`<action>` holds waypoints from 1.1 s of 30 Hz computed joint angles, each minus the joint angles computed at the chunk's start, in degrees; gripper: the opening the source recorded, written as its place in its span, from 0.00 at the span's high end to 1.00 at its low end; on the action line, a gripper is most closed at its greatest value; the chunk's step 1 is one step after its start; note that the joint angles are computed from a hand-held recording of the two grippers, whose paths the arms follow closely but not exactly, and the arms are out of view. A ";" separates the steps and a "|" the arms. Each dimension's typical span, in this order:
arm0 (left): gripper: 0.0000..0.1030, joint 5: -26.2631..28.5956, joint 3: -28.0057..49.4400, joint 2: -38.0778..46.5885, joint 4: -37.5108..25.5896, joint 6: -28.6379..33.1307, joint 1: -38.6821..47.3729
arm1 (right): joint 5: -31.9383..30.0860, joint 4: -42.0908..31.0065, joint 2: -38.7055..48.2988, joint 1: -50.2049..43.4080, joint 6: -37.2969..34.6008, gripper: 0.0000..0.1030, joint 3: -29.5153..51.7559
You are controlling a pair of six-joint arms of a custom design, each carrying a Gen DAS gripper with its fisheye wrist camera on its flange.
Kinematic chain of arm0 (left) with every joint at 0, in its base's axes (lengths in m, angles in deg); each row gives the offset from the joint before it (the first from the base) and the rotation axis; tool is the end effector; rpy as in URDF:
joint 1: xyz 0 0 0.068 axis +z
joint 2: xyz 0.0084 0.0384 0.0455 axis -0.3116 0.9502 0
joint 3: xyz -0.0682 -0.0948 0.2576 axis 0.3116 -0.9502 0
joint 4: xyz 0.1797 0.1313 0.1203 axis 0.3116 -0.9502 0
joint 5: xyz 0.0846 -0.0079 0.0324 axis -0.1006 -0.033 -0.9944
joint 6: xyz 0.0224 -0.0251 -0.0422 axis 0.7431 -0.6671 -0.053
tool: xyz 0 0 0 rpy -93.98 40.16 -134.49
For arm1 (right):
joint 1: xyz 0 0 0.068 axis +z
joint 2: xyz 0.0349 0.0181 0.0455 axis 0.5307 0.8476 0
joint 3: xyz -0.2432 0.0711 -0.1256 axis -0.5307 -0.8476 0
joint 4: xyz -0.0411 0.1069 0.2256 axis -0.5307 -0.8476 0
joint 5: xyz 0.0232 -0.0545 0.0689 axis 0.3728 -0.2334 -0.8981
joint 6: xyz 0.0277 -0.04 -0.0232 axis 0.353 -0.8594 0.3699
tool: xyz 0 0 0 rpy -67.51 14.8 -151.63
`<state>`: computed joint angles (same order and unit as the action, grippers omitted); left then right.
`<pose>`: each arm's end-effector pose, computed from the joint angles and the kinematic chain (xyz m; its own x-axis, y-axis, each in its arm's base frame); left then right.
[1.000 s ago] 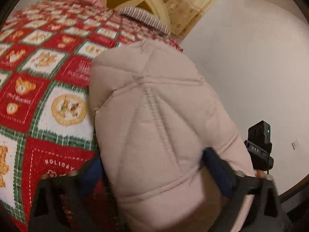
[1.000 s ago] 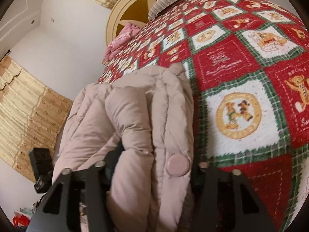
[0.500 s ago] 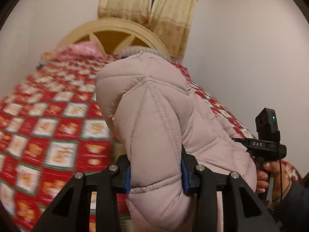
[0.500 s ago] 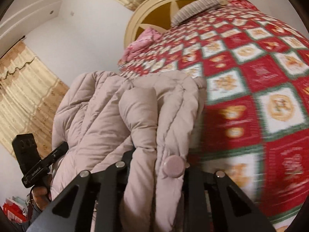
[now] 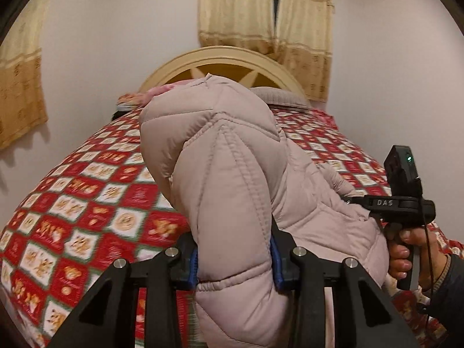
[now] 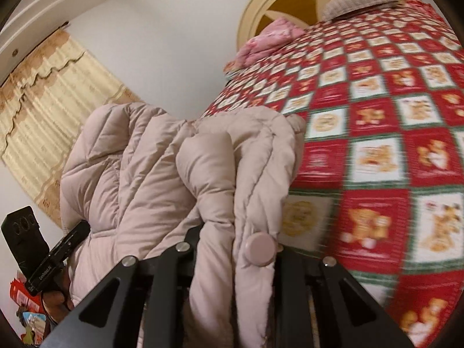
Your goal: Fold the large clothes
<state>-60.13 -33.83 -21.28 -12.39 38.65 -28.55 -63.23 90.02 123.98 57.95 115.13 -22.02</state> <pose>0.1626 -0.0297 0.3341 -0.5224 -0.0079 -0.8527 0.1249 0.9885 -0.0857 0.3023 0.1669 0.1980 -0.7434 0.0628 -0.6659 -0.4942 0.6193 0.6101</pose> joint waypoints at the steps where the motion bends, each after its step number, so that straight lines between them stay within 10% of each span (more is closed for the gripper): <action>1: 0.63 1.08 -0.25 -0.21 -0.27 0.88 2.07 | 0.68 -0.25 0.88 1.43 0.32 0.78 1.21; 20: 0.62 17.59 -11.34 -2.54 0.72 11.35 27.22 | 9.82 -7.91 8.95 12.07 0.30 0.78 11.20; 33: 0.30 1.52 -16.62 -5.13 5.68 9.34 19.24 | 15.24 -12.51 13.38 14.10 -0.55 0.76 16.57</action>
<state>-58.61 -50.45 -26.41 -6.72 47.99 -9.31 -47.99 77.51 137.37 72.05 114.58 -5.45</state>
